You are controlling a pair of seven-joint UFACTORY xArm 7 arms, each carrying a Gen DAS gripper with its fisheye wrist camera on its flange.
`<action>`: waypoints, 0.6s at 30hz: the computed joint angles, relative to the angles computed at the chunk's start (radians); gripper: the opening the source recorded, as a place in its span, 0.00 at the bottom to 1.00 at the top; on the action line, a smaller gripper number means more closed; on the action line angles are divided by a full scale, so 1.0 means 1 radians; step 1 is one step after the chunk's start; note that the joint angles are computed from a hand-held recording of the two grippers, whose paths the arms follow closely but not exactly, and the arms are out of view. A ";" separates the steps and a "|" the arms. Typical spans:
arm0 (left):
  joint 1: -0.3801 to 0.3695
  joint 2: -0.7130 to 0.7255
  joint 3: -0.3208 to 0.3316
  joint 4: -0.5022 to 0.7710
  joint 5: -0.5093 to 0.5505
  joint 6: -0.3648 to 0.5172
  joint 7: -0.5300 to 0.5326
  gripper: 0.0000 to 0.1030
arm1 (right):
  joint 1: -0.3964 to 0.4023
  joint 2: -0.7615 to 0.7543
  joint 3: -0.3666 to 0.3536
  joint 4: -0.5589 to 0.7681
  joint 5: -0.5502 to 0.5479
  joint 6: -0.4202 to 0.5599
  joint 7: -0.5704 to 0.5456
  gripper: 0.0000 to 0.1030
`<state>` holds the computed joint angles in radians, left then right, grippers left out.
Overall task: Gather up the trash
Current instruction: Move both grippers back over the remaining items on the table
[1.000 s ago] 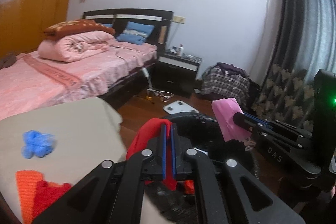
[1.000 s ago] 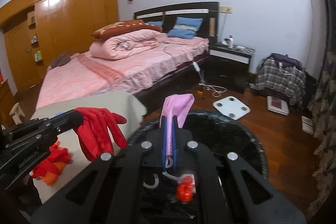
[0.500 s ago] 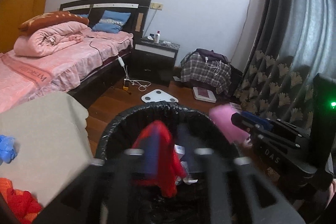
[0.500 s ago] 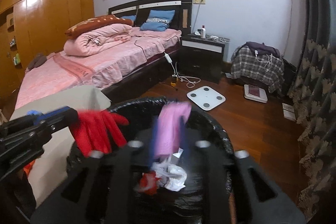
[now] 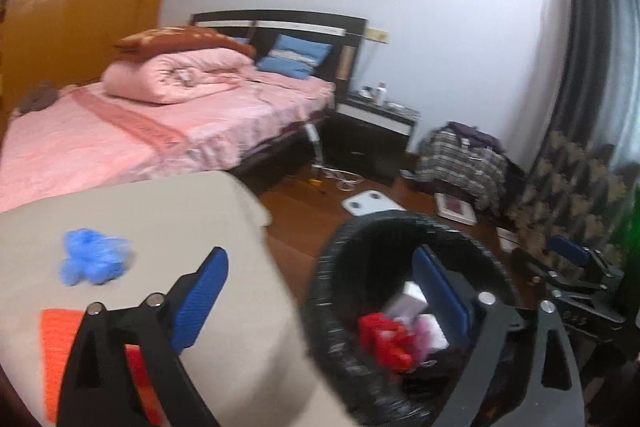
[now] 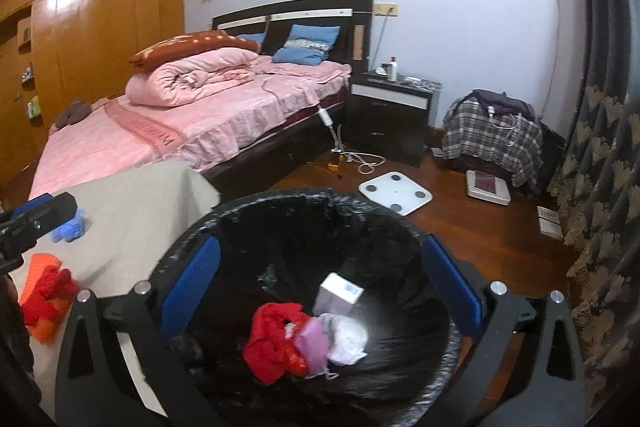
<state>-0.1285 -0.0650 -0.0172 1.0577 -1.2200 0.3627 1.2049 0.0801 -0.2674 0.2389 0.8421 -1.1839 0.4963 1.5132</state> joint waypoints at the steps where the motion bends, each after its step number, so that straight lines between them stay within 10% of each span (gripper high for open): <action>1: 0.005 -0.007 0.005 -0.008 0.002 -0.010 0.002 0.91 | 0.004 0.008 0.004 0.008 0.001 -0.002 0.000 0.95; 18: 0.127 -0.064 0.150 -0.127 0.126 -0.154 -0.022 0.92 | 0.206 0.255 -0.018 0.260 -0.007 -0.024 -0.031 0.95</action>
